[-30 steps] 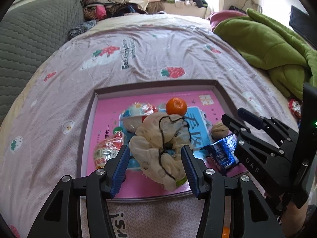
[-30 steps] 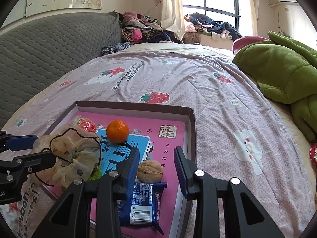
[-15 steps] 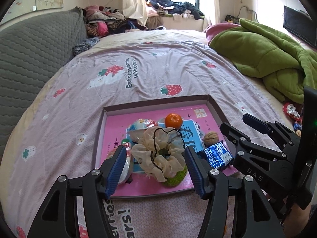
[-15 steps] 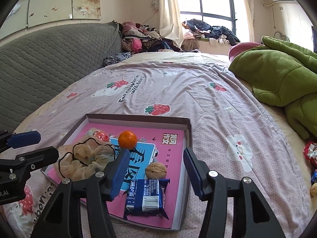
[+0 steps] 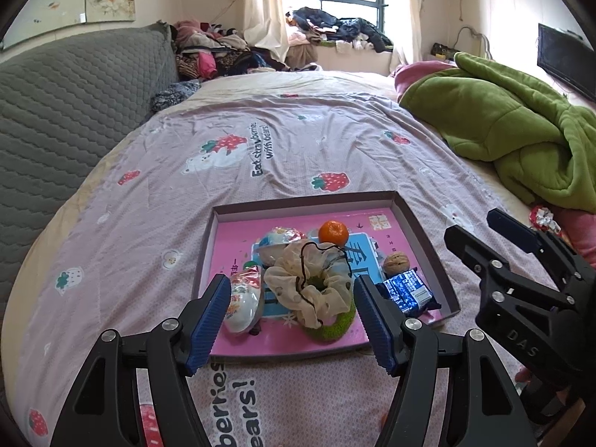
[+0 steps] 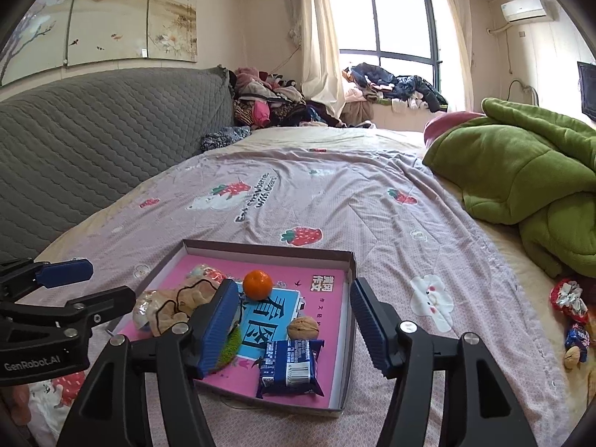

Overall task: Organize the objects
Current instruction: 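Open left tool over the tray and withdraw both tools from it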

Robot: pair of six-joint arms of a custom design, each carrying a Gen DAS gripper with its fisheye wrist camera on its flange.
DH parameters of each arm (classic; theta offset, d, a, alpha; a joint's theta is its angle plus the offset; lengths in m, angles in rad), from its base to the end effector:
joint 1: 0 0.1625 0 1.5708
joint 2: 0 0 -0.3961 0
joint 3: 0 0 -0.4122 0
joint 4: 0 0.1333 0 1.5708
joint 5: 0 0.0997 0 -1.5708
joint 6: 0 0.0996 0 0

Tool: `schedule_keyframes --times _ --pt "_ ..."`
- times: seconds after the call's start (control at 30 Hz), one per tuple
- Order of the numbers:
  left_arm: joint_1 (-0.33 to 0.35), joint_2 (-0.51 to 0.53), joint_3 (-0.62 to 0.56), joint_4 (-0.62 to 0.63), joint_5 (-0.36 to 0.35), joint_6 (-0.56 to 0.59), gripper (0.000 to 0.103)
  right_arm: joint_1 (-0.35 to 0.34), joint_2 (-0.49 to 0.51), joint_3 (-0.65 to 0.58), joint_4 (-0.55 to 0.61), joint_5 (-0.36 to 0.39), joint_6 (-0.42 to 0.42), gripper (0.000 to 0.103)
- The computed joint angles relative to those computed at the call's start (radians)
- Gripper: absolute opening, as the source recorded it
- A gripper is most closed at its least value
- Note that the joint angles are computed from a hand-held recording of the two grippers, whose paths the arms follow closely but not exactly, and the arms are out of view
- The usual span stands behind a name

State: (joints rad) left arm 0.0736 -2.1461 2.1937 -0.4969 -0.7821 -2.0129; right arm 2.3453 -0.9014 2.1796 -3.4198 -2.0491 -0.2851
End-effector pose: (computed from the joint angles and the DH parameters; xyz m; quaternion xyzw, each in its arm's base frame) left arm -0.1608 -0.2164 0.3549 -0.0018 0.8081 -0.4098 0.4231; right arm 0.4096 -0.2936 0.0579 0.4136 -0.8381 0.3204 0.1543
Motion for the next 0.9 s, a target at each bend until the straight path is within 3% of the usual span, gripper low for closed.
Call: schedule_keyframes --times 0.57,0.9 --pt "-0.206 -0.015 0.006 0.121 -0.122 -0.147 0.07 0.081 -0.132 0.097 0.002 -0.029 0.082 0.068" --pt "-0.38 -0.067 0.021 0.22 -0.275 -0.251 0.07 0.117 -0.206 0.155 0.044 -0.053 0.14 0.068"
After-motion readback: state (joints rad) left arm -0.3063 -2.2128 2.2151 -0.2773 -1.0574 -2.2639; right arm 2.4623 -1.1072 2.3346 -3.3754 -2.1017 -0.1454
